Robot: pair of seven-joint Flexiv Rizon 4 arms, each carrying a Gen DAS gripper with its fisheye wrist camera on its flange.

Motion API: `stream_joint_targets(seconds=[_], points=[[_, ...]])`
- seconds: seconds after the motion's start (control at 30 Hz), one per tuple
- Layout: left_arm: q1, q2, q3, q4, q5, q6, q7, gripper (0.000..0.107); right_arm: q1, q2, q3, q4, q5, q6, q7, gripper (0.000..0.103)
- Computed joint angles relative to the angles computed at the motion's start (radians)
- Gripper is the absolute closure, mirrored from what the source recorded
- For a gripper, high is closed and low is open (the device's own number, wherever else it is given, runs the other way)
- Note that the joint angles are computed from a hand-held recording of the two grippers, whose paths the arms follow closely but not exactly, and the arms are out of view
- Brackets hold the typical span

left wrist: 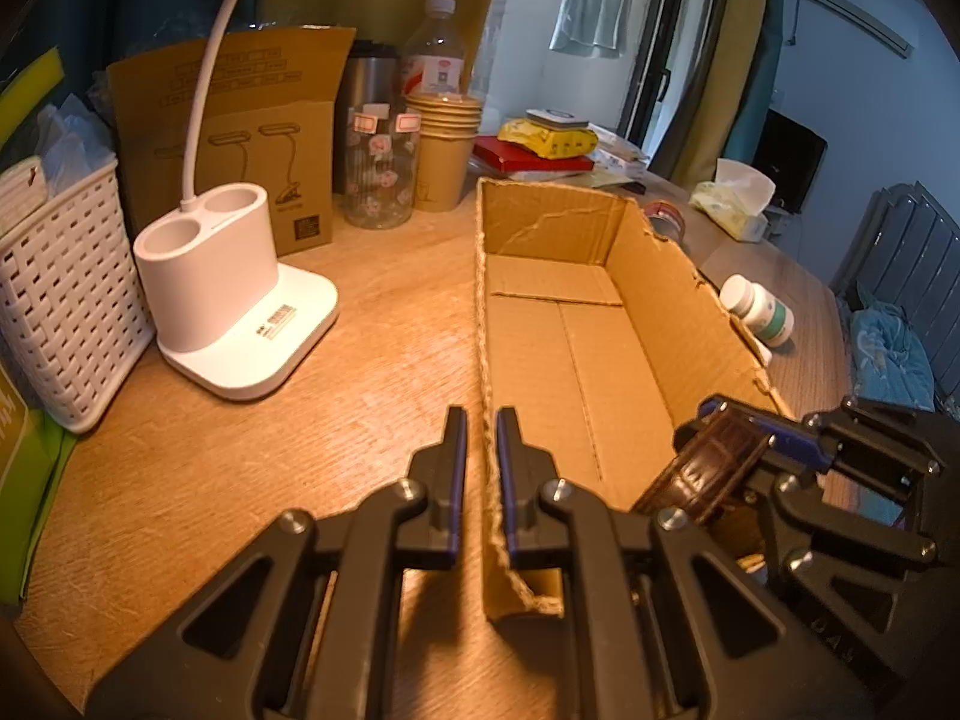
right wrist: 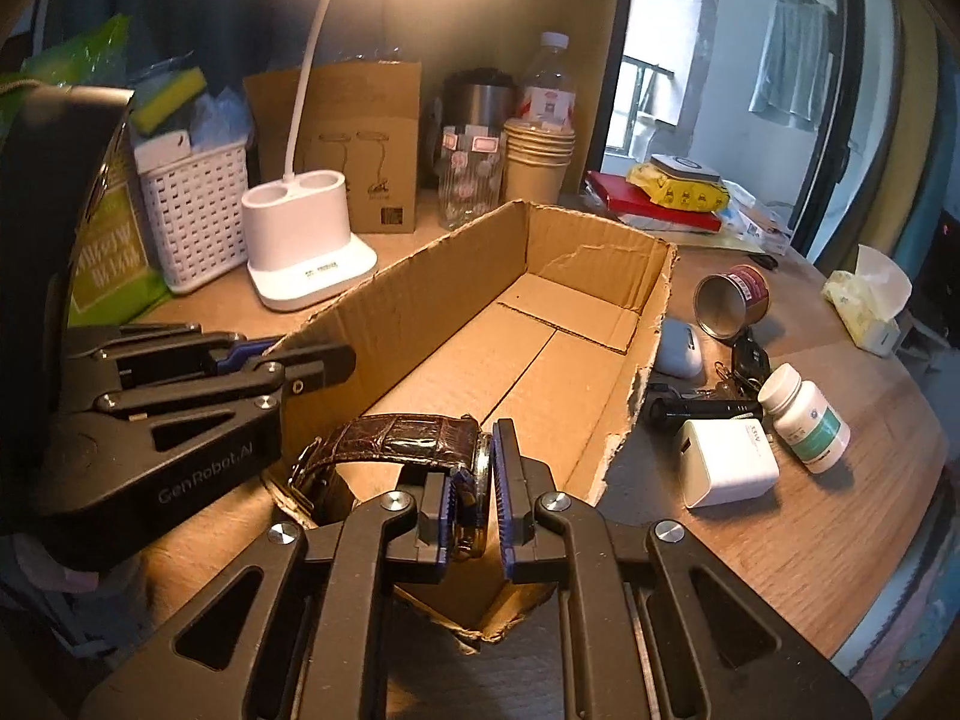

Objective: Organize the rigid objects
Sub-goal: 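Lift the watch with the right gripper and carry it over the box, then lower the watch into the box and open the right gripper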

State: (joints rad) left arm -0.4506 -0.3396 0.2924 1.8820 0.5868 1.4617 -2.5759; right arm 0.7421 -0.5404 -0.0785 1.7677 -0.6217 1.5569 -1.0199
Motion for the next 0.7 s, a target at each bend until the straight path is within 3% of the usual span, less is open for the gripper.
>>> stream_joint_targets(seconds=[0.13, 0.27, 0.43, 0.47, 0.53, 0.7], points=[[0.003, 0.000, -0.003, 0.000, 0.000, -0.001, 0.001, 0.096, -0.024, 0.002, 0.038, -0.012, 0.000, -0.048, -0.034, 0.085], [0.003, 0.001, -0.004, -0.001, 0.002, -0.006, -0.001, 0.096, -0.014, 0.005, 0.015, -0.009, -0.026, -0.040, -0.025, 0.070], [0.002, 0.001, -0.006, -0.003, 0.006, -0.009, -0.004, 0.096, -0.065, 0.009, 0.089, -0.017, -0.001, -0.076, -0.087, 0.068], [0.004, 0.001, -0.008, -0.003, 0.006, -0.009, -0.003, 0.096, -0.055, 0.015, 0.082, -0.014, 0.003, -0.089, -0.116, 0.065], [0.005, 0.001, -0.009, -0.003, 0.007, -0.010, -0.003, 0.096, -0.012, 0.034, -0.001, 0.017, -0.097, -0.050, -0.060, 0.055], [0.013, 0.001, -0.016, -0.001, -0.001, -0.009, 0.002, 0.096, -0.012, 0.058, -0.019, 0.046, -0.145, -0.021, -0.055, 0.052]])
